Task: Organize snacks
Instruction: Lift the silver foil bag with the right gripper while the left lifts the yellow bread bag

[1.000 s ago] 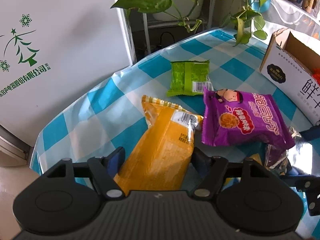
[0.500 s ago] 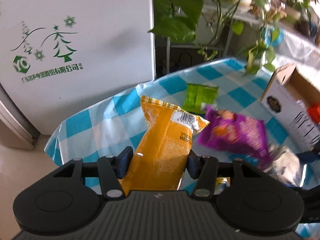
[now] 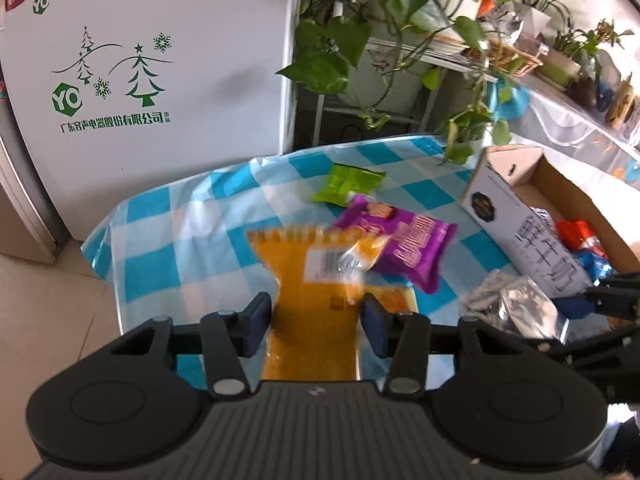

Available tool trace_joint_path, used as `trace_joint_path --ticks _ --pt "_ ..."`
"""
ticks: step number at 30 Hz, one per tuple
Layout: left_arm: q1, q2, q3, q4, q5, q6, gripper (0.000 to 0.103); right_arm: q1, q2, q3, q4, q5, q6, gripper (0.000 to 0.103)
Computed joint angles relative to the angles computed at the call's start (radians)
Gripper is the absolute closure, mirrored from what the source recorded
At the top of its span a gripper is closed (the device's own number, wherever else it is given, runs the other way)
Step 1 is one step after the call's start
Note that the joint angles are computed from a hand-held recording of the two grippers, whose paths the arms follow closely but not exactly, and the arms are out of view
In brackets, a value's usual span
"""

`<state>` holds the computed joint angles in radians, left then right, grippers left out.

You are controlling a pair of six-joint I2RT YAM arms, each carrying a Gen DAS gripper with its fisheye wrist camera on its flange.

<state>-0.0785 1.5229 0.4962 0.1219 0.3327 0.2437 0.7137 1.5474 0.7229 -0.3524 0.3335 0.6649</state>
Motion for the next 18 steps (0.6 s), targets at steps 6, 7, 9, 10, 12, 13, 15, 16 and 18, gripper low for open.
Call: trace_joint_path --ticks 6,7,9,10,12,13,15,16,18 --pt "0.007 -0.063 -0.078 0.029 0.036 -0.023 0.057 0.036 -0.027 -0.030 -0.037 0.050 0.101 0.036" --pt "0.020 -0.059 -0.073 0.021 0.052 -0.033 0.057 0.038 -0.023 -0.031 -0.044 0.055 0.114 0.036" --pt "0.051 -0.047 -0.052 -0.001 0.079 -0.050 0.057 0.041 -0.019 -0.031 -0.055 0.060 0.139 0.036" --pt "0.065 -0.043 -0.045 -0.007 0.081 -0.052 0.056 0.044 -0.021 -0.035 -0.055 0.060 0.148 0.036" --pt "0.091 -0.023 -0.023 -0.024 0.087 -0.051 0.050 0.049 -0.034 -0.048 -0.050 0.057 0.165 0.036" --pt "0.098 -0.017 -0.021 -0.028 0.088 -0.061 0.041 0.051 -0.038 -0.053 -0.049 0.053 0.173 0.036" --pt "0.099 -0.004 -0.018 -0.028 0.073 -0.065 0.035 0.054 -0.043 -0.059 -0.046 0.046 0.187 0.036" --pt "0.092 0.005 -0.018 -0.025 0.059 -0.057 0.035 0.054 -0.043 -0.060 -0.043 0.043 0.189 0.036" --pt "0.074 0.026 -0.015 -0.024 0.034 -0.035 0.033 0.052 -0.043 -0.062 -0.032 0.034 0.185 0.036"
